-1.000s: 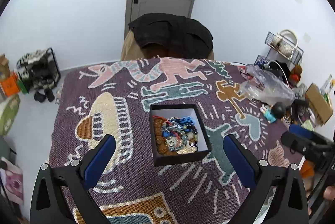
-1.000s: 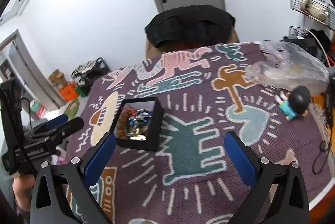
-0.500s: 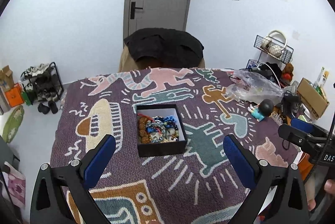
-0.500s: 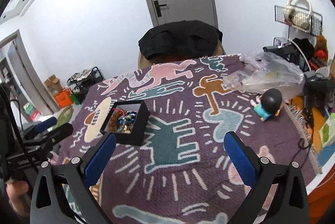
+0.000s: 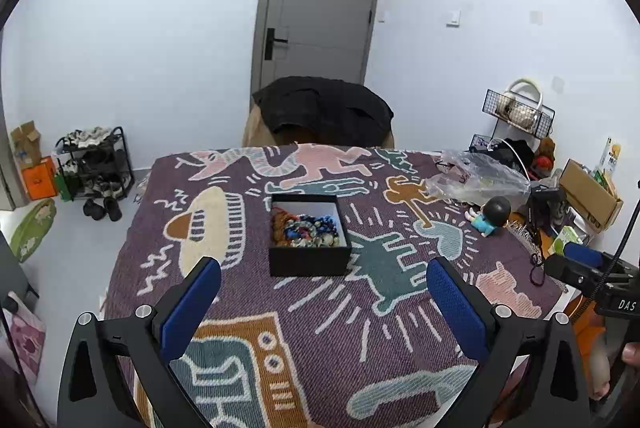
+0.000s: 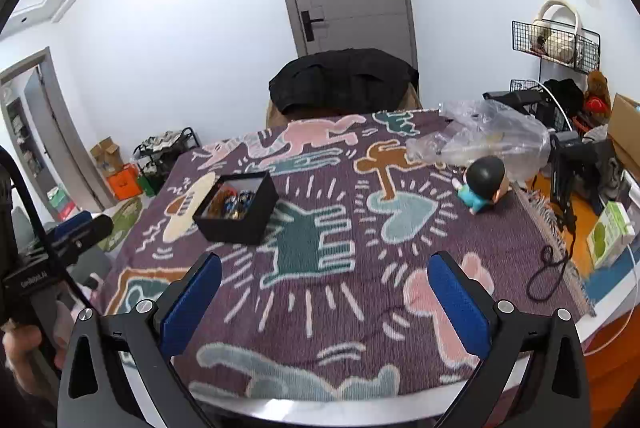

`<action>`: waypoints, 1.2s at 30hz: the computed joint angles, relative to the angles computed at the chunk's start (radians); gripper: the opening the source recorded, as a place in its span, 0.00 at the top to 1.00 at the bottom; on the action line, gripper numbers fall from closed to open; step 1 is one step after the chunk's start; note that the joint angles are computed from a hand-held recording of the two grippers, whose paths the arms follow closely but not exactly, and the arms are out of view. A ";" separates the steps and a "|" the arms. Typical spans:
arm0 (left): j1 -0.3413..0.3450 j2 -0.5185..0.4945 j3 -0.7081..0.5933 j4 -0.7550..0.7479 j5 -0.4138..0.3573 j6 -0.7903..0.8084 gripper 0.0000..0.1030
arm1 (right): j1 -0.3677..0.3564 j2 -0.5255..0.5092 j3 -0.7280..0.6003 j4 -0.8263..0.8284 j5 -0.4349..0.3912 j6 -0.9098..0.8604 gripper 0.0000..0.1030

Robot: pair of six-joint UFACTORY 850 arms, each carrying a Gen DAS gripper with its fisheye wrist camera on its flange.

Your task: Organize jewelry

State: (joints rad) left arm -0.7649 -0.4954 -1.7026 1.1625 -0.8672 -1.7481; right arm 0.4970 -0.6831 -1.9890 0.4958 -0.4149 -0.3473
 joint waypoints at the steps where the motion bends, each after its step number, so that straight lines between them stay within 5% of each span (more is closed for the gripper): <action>1: -0.006 0.007 0.017 0.018 -0.004 -0.023 0.00 | 0.000 0.008 0.019 0.009 0.007 -0.011 0.00; 12: -0.009 0.033 0.093 0.046 -0.027 -0.094 0.00 | 0.010 0.042 0.109 0.067 0.097 -0.090 0.00; 36: -0.033 0.043 0.090 0.075 -0.088 -0.091 0.00 | 0.009 0.050 0.123 0.099 0.136 -0.107 0.00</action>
